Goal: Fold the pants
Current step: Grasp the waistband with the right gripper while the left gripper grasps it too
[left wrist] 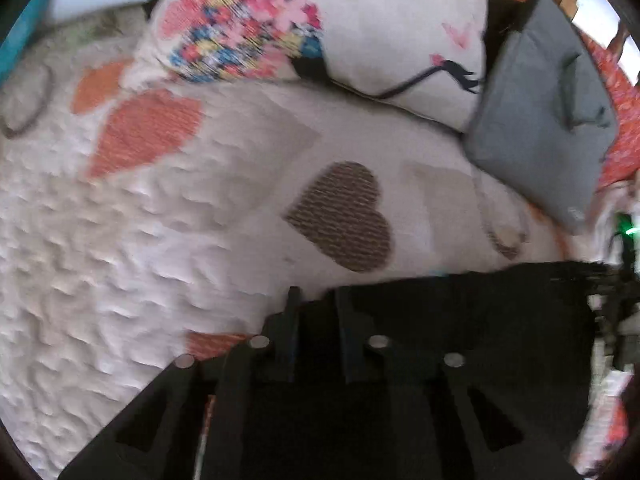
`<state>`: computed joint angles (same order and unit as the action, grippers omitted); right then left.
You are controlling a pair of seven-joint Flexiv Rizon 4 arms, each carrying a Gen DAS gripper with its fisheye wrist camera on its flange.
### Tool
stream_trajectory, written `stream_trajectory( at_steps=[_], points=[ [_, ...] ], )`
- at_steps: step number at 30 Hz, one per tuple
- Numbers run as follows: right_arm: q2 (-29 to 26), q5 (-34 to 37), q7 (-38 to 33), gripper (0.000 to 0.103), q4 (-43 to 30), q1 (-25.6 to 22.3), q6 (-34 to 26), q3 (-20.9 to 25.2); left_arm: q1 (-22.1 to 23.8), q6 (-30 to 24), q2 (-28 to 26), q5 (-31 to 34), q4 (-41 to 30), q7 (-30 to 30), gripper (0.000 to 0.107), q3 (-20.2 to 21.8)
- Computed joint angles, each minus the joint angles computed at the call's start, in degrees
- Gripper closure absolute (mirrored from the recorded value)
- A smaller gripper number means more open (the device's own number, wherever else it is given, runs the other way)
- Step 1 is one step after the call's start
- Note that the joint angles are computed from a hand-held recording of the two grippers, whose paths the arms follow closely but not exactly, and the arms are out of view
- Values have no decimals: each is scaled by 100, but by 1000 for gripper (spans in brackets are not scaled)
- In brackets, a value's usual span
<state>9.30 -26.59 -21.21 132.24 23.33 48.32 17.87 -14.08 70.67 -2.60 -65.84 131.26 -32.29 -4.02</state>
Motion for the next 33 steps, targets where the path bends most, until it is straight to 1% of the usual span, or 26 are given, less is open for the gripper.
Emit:
stream_trajectory(
  at_steps=[3, 7, 8, 10, 11, 12, 13, 14, 15, 18, 20, 23, 25, 27, 29, 32, 33],
  points=[
    [138, 310, -187, 8, 99, 32, 83, -7, -17, 75, -10, 10, 5, -6, 92, -10],
    [320, 796, -225, 8, 317, -80, 624, -111, 12, -3, -30, -81, -7, -70, 92, -1],
    [307, 822, -271, 8, 290, -110, 628, -128, 36, -53, 1, -117, 21, -5, 92, 27],
    [203, 557, -363, 12, 154, -110, 195, -32, 65, -91, 40, -109, 44, 40, 92, 62],
    [110, 285, -354, 19, 36, -68, -135, 68, 57, -59, 44, -115, 58, 59, 92, 56],
    [105, 107, -313, 39, 49, -43, -150, 110, 57, -38, 47, -95, 59, 54, 92, 57],
    [142, 125, -291, 54, 73, -18, -61, 105, 50, 13, 58, -68, 70, 40, 92, 55],
    [180, 120, -242, 79, 68, -5, -69, 110, 10, 114, 36, -82, 56, 18, 92, 15],
    [225, 173, -222, 85, 69, 16, -61, 112, -31, 230, 61, -172, 75, 82, 92, -9],
    [258, 40, -59, 88, -126, 100, -564, 221, -187, 480, 213, -710, 124, 450, 94, -47],
    [301, -22, 106, 88, -299, 192, -866, 317, -316, 538, 415, -1293, 149, 810, 94, -24],
    [498, -131, 465, 89, -314, 321, -1187, 492, -459, 526, 719, -1858, 211, 1156, 94, 57],
    [681, -147, 611, 89, -340, 430, -1453, 613, -511, 459, 961, -2001, 282, 1243, 94, 107],
    [791, -230, 917, 89, -398, 570, -1752, 819, -576, 498, 1193, -2130, 398, 1334, 94, 122],
    [811, -288, 1184, 89, -495, 707, -1958, 960, -653, 565, 1515, -2259, 586, 1484, 94, 132],
    [1120, -128, 1643, 89, -399, 970, -2123, 1219, -820, 1017, 2022, -2518, 869, 1880, 94, -15],
    [1122, -93, 1816, 89, -401, 1053, -2149, 1304, -865, 1131, 2177, -2615, 958, 2026, 94, -63]
  ],
)
